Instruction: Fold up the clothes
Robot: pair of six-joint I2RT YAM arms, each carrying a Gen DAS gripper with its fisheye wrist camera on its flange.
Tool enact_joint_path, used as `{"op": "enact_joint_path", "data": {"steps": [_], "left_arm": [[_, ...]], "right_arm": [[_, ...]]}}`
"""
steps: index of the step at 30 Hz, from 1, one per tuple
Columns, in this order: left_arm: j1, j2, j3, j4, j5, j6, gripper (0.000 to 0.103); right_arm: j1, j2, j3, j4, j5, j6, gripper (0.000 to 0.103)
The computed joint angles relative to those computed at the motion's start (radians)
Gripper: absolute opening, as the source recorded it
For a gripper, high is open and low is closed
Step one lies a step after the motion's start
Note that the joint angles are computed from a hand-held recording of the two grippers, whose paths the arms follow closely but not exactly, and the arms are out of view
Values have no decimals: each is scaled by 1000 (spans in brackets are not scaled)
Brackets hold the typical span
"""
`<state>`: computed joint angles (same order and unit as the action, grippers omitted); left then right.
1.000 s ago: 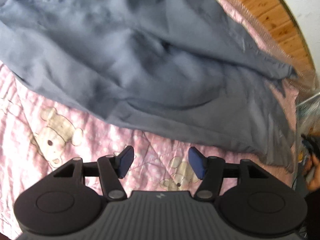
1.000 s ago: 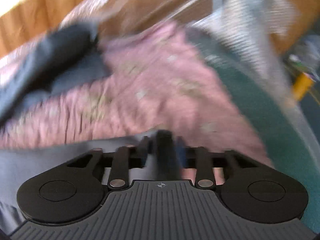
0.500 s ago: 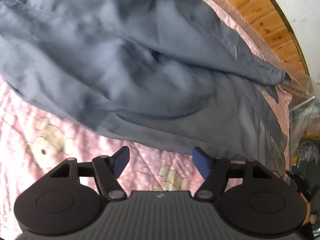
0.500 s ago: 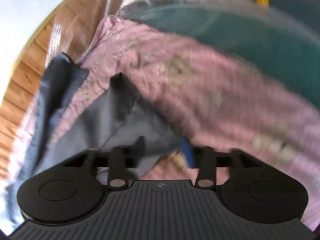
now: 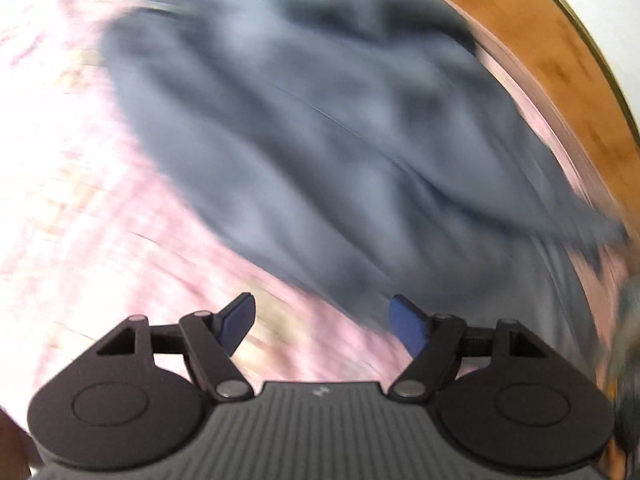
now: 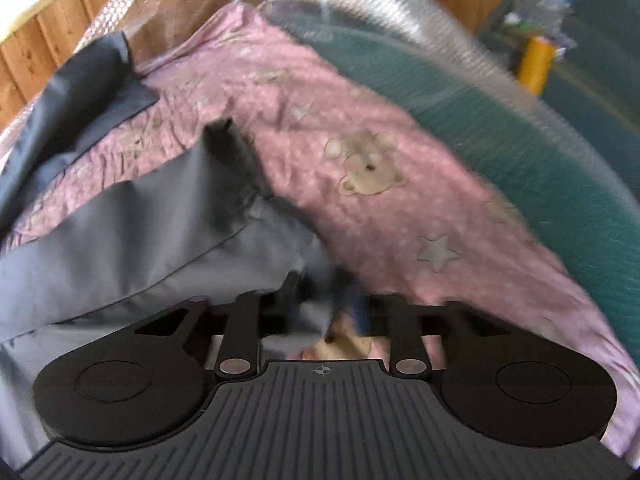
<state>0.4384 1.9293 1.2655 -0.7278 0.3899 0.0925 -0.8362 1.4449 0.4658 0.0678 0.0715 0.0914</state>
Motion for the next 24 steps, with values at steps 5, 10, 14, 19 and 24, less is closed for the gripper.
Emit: {"op": "enact_joint_path", "data": {"steps": [5, 10, 14, 19, 24], "left_arm": [[98, 212, 309, -30, -81, -145, 78], [100, 495, 757, -210, -172, -184, 82], [80, 670, 1036, -345, -194, -167, 81], [109, 614, 998, -271, 135, -23, 13], [288, 546, 817, -195, 508, 179, 14]], "right_arm": [[490, -361, -66, -247, 125, 241, 49], [999, -53, 95, -94, -74, 345, 62], [1249, 254, 338, -40, -140, 199, 82], [1425, 576, 714, -202, -156, 10, 39], [1462, 574, 732, -241, -138, 119, 0]]}}
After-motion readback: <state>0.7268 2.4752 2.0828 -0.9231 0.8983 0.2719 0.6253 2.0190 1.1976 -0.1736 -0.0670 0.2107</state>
